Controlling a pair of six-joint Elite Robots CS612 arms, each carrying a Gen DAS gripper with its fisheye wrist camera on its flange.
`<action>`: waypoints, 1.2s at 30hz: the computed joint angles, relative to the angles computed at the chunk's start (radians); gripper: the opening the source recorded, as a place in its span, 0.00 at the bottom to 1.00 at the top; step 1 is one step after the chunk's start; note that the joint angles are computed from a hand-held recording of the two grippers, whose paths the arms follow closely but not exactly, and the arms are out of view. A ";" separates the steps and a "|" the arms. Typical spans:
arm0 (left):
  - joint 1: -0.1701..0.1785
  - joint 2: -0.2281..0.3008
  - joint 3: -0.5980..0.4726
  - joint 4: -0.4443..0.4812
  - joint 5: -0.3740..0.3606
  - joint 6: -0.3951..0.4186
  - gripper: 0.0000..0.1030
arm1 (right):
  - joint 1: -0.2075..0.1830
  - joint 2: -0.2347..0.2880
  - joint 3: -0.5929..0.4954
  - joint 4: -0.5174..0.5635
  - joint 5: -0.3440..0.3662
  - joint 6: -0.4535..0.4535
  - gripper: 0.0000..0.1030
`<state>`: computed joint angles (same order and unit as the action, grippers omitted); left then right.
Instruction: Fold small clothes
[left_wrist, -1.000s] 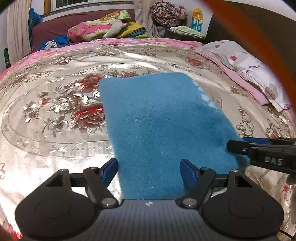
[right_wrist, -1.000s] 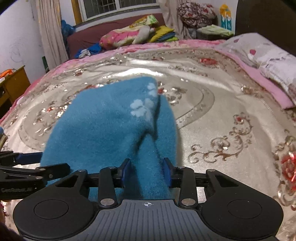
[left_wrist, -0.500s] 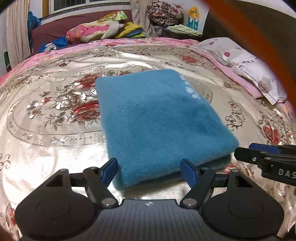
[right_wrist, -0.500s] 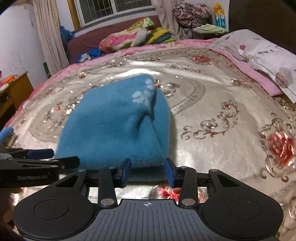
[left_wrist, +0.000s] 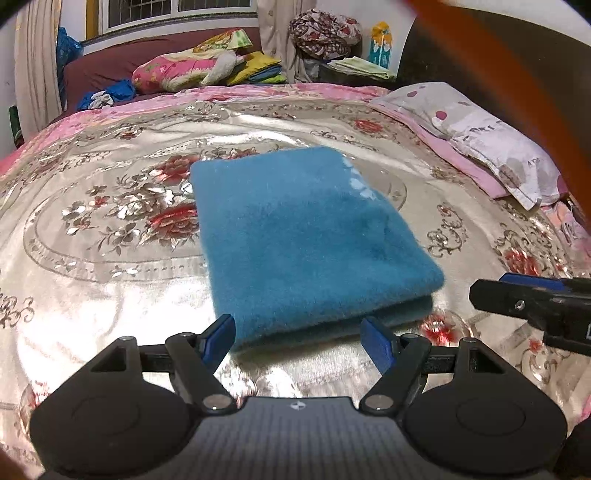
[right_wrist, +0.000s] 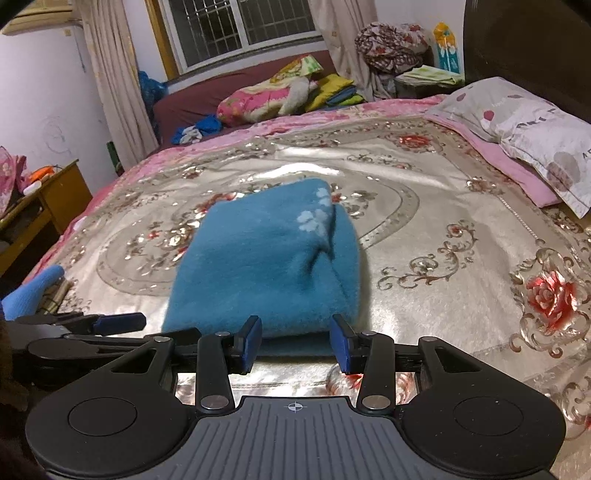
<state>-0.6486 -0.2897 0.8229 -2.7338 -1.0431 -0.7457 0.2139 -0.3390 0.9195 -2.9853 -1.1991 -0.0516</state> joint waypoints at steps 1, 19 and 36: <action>-0.002 -0.002 0.004 0.003 0.004 -0.002 0.77 | 0.000 -0.005 0.010 -0.006 0.002 0.003 0.40; -0.035 -0.017 0.061 0.058 0.029 -0.101 0.90 | 0.007 -0.046 0.158 -0.076 -0.078 0.028 0.49; -0.051 -0.021 0.074 0.127 0.050 -0.166 0.97 | 0.017 -0.035 0.185 -0.074 -0.117 0.031 0.52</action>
<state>-0.7001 -0.3110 0.8968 -2.6065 -0.9927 -0.9118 0.2308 -0.3740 1.1042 -3.0595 -1.3160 -0.0203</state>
